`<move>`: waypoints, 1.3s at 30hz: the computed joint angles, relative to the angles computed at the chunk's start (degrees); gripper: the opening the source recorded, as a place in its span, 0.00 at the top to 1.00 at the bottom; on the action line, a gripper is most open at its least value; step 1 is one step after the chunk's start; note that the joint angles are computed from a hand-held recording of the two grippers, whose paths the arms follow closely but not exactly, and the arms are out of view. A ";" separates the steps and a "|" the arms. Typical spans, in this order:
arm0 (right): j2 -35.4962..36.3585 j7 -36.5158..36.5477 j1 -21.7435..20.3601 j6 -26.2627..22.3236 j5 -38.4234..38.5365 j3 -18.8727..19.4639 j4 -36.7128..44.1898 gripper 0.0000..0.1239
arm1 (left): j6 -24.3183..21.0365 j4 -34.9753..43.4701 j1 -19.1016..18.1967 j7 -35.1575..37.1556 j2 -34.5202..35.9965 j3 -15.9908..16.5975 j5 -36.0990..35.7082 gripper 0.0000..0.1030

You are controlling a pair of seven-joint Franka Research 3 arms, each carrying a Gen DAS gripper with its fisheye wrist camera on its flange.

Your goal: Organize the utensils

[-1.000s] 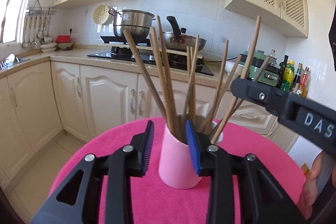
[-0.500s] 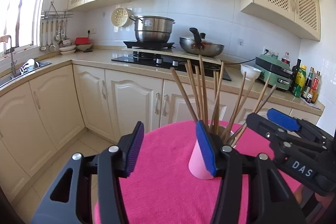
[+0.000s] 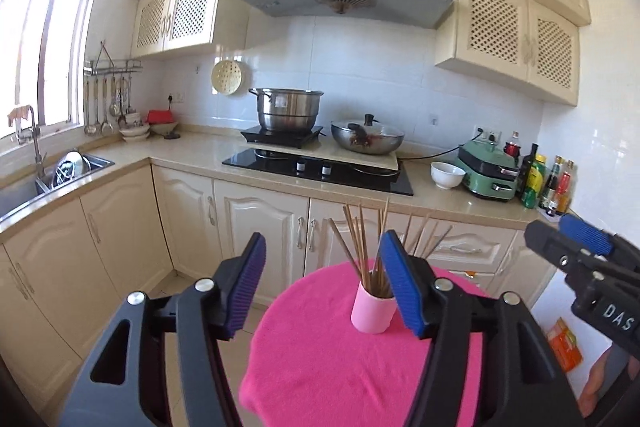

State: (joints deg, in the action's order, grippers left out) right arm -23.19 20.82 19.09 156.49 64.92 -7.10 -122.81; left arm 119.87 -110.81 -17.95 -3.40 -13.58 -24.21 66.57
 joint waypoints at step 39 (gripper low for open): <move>-36.31 31.89 -3.76 -12.71 -32.72 -0.86 -9.43 0.27 | -23.88 19.86 7.08 19.50 -8.68 -27.45 -5.68 0.29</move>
